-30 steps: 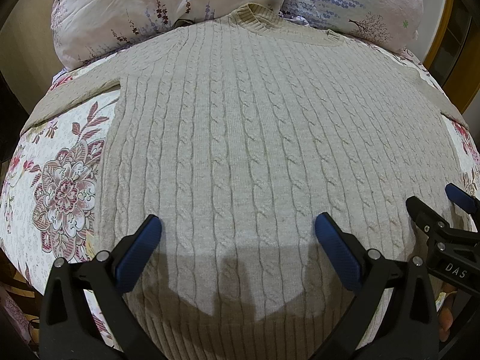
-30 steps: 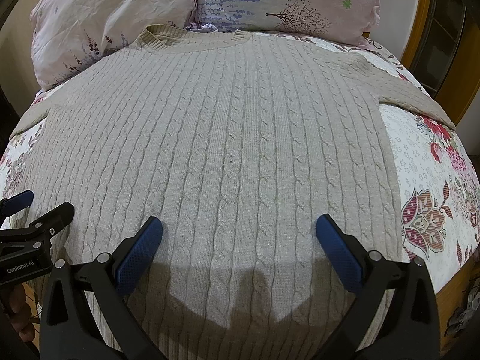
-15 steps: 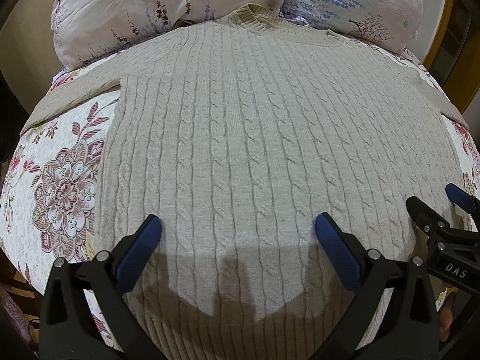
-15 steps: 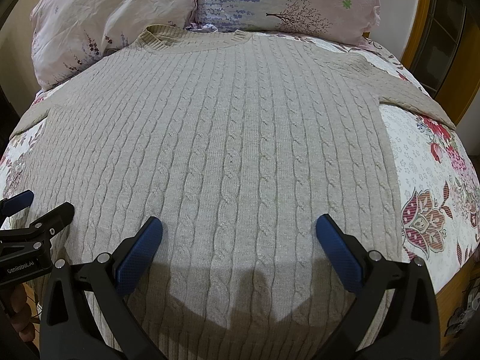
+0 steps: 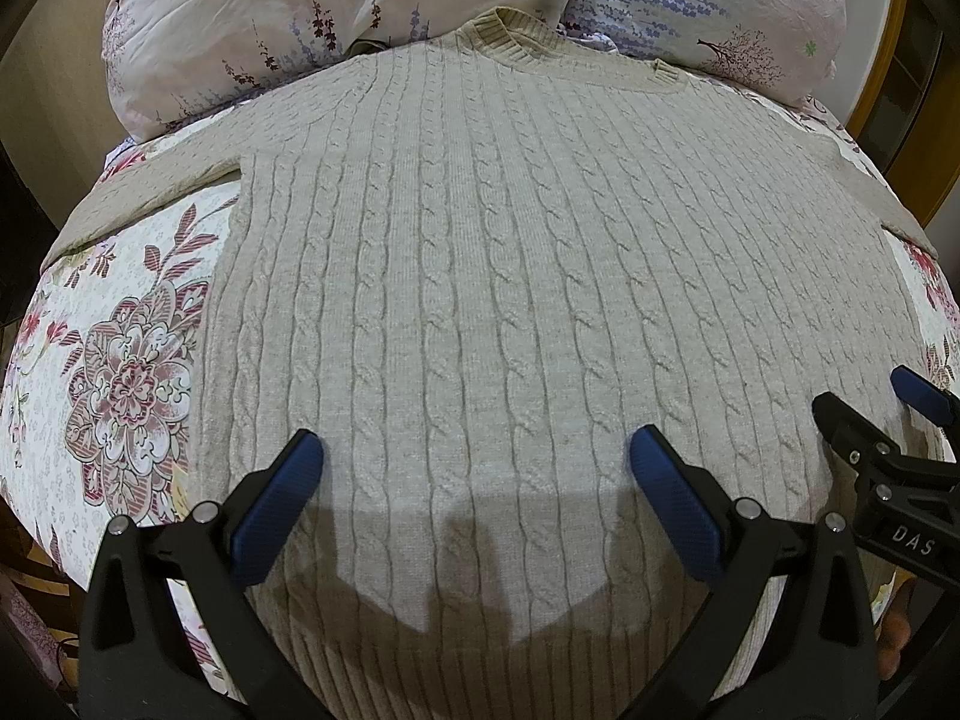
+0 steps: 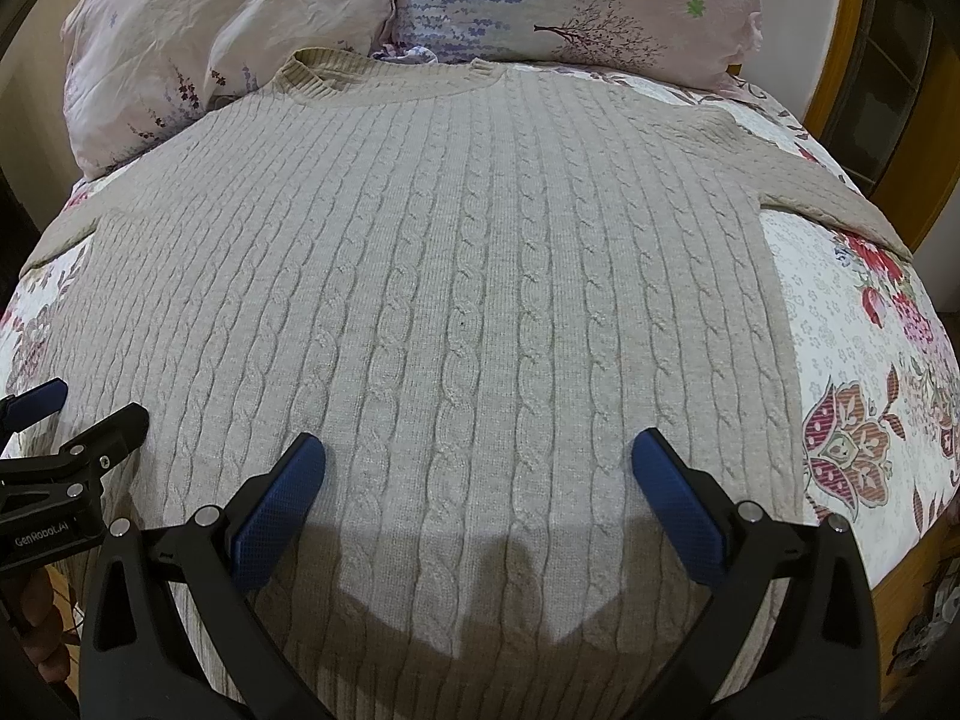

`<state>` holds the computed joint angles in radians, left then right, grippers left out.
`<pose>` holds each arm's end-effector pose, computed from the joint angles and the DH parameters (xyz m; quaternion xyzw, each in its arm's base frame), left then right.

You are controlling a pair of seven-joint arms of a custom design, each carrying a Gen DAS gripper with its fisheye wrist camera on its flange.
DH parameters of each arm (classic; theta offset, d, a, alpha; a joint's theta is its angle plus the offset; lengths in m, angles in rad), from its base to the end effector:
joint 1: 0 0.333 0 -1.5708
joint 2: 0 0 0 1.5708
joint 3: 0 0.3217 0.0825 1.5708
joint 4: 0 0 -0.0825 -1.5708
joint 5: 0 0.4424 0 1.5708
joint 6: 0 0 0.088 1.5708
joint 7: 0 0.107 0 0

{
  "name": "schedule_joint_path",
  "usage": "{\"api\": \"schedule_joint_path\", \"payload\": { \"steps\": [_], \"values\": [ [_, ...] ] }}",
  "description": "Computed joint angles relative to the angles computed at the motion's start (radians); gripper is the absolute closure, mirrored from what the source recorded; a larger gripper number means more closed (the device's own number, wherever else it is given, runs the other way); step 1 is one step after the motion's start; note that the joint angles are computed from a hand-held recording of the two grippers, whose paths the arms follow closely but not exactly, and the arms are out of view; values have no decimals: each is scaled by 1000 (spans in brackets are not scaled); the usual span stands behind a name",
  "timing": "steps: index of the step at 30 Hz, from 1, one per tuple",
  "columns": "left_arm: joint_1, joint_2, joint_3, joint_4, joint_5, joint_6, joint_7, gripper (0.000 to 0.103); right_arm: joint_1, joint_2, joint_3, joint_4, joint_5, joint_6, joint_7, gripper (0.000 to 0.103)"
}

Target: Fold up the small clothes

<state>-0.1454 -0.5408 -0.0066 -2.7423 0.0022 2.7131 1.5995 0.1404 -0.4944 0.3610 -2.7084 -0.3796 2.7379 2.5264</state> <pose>0.4351 -0.0666 0.4068 -0.6189 0.7436 -0.1880 0.1694 0.3952 0.2235 0.3895 -0.6270 0.7192 -0.2111 0.2123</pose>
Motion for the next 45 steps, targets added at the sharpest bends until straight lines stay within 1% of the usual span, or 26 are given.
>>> {"api": "schedule_joint_path", "payload": {
  "steps": [14,15,19,26,28,29,30,32,33,34,35,36,37,38,39,40,41,42,43,44,45],
  "values": [
    [1,1,2,3,-1,-7,4,2,7,15,-11,3,0,8,-18,1],
    [1,4,10,9,-2,-14,14,2,12,17,-19,3,4,13,-34,1],
    [2,8,2,26,-8,-43,14,2,48,24,-64,3,49,16,-122,1],
    [3,38,-1,53,-18,-62,32,2,81,27,-104,3,133,5,-259,1],
    [2,40,1,55,-23,-62,42,2,121,31,-156,6,198,0,-350,1],
    [0,40,5,54,-28,-60,51,2,144,25,-193,0,249,16,-400,1],
    [-5,41,11,55,-35,-60,64,2,174,7,-253,-21,326,66,-457,1],
    [-12,44,25,62,-55,-70,88,2,186,-29,-335,-54,430,149,-510,1],
    [-22,43,42,65,-83,-73,104,2,171,-52,-384,-70,476,198,-524,1],
    [-28,42,55,68,-112,-73,114,2,134,-68,-419,-80,503,238,-526,4],
    [-45,40,83,70,-164,-65,132,2,96,-71,-425,-83,524,261,-528,10],
    [-62,35,111,69,-221,-47,152,2,22,-70,-446,-82,539,291,-509,14],
    [-73,31,129,67,-268,-21,166,2,-20,-63,-464,-79,561,311,-504,23],
    [-77,30,137,65,-297,-2,176,2,-53,-48,-494,-71,591,332,-501,25],
    [-80,28,143,64,-323,21,183,2,-103,-16,-529,-51,626,346,-485,27],
    [-79,31,145,65,-342,53,183,2,-132,10,-547,-36,652,350,-477,32],
    [-66,35,132,67,-338,69,171,2,-164,42,-562,-16,678,343,-466,36],
    [-47,42,114,70,-324,91,151,2,-167,82,-608,12,720,331,-468,38],
    [-37,47,107,75,-313,98,139,2,-150,115,-657,37,765,316,-484,41],
    [-23,56,101,84,-301,101,121,2,-120,153,-718,67,821,290,-511,44],
    [-23,68,111,97,-305,98,114,2,-102,173,-747,87,861,275,-539,46]
  ]
}}
